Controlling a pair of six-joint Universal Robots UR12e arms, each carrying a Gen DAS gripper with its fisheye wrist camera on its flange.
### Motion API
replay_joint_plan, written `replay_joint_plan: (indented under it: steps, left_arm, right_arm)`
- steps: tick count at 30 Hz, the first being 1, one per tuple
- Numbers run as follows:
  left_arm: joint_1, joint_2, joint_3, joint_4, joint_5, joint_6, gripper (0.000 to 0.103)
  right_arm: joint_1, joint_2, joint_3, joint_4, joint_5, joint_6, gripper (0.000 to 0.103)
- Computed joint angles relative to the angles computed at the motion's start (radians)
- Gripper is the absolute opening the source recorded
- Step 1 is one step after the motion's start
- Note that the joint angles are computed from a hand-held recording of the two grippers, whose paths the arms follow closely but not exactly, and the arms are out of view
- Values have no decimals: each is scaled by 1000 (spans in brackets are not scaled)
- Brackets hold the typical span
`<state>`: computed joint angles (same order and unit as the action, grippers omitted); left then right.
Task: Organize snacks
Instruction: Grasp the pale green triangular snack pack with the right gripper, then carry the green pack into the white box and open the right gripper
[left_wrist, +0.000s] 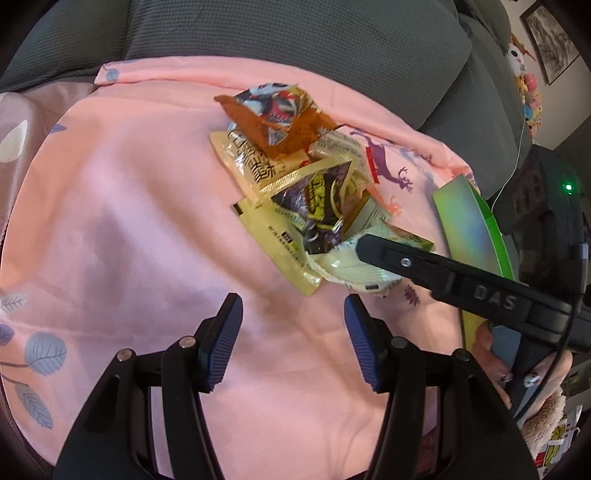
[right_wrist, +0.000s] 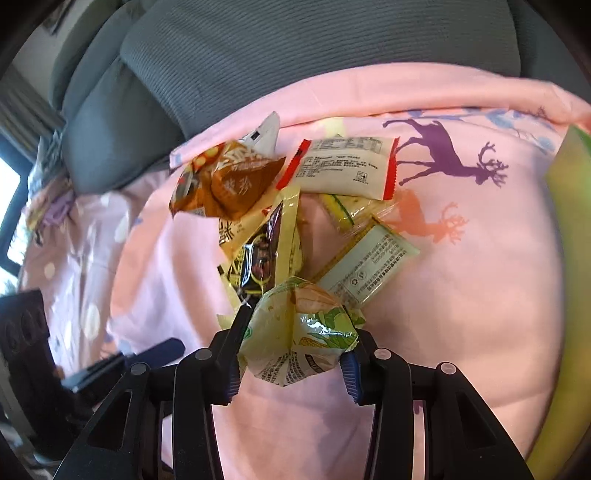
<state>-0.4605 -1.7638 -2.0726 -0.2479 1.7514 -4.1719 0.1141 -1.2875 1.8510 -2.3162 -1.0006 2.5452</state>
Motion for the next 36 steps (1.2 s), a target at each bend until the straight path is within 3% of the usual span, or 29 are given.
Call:
replay_joint_plan:
  steps: [5, 7, 10, 16, 19, 21, 24, 26, 31, 36]
  left_arm:
    - [3, 4, -15, 45, -22, -8, 57]
    - [2, 1, -15, 66, -32, 5, 57]
    - [-1, -10, -4, 78, -51, 23, 58]
    - [2, -46, 26, 75, -111, 18, 56]
    - [3, -57, 28, 98, -127, 9, 56]
    - [7, -69, 31, 121, -150, 9, 56]
    - [7, -86, 38, 143, -174, 11, 51]
    - [8, -97, 44, 157, -190, 21, 41]
    - [-11, -102, 69, 121, -138, 53, 29]
    - [-46, -101, 116, 122, -29, 110, 29]
  right_arm:
    - [-29, -2, -31, 124, 71, -13, 72]
    - [-44, -18, -18, 105, 100, -21, 72]
    - [-45, -29, -3, 45, 72, 17, 72]
    - [-36, -8, -21, 75, 17, 55, 72]
    - [-27, -6, -17, 67, 14, 32, 72]
    - [-22, 3, -31, 132, 32, -10, 72]
    - [-3, 8, -22, 90, -33, 7, 72]
    - [4, 14, -20, 72, -71, 14, 64]
    - [-15, 9, -15, 88, -33, -2, 55]
    - [-52, -29, 9, 23, 49, 5, 54]
